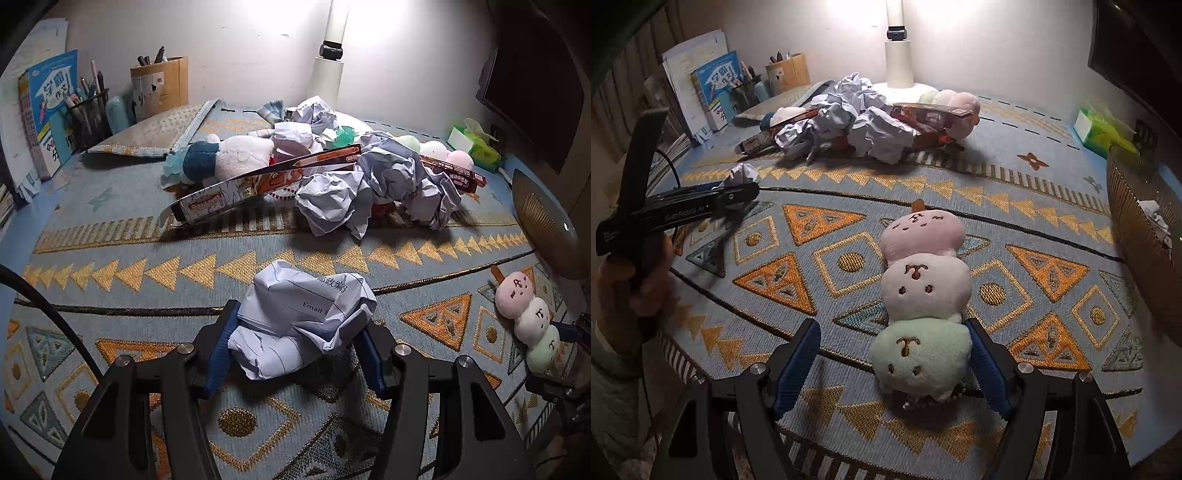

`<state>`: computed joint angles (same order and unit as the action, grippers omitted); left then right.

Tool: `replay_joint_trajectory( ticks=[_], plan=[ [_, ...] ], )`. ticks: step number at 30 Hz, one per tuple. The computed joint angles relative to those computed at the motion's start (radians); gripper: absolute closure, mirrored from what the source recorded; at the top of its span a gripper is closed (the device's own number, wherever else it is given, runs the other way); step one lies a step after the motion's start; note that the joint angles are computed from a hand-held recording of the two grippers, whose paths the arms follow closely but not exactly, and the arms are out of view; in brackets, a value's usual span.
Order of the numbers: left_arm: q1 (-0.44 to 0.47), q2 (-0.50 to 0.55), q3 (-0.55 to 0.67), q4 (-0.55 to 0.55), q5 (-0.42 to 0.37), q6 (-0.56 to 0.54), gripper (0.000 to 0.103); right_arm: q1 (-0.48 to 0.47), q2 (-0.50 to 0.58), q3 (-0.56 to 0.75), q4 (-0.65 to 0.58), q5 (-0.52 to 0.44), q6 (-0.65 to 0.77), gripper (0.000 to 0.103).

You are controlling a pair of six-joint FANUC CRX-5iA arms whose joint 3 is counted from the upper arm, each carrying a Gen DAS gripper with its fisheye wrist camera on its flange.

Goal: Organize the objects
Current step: 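Grasp the paper printed 'Email' with the left tool while the right tool grasps the stacked plush toys, then carry the paper and plush toys to the glass bowl and release both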

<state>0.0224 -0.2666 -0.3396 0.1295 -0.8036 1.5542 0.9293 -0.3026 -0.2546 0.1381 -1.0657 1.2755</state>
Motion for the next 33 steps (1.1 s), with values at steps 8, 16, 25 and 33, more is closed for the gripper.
replay_joint_trajectory(
  ticks=[8, 16, 25, 33],
  plan=[
    [-0.001, 0.000, 0.000, -0.002, -0.001, 0.002, 0.047, -0.037, 0.065, -0.012, 0.093, 0.064, -0.120, 0.032],
    [-0.019, 0.009, 0.020, -0.041, -0.013, 0.024, 0.047, -0.031, -0.003, -0.043, 0.052, 0.135, -0.108, 0.057],
    [-0.207, 0.047, 0.177, -0.077, -0.034, 0.040, 0.048, -0.183, -0.180, -0.061, 0.050, 0.233, -0.111, 0.057],
    [-0.367, 0.259, 0.412, 0.152, 0.031, -0.163, 0.048, -0.531, -0.136, 0.096, -0.115, 0.264, -0.024, 0.056]
  ],
)
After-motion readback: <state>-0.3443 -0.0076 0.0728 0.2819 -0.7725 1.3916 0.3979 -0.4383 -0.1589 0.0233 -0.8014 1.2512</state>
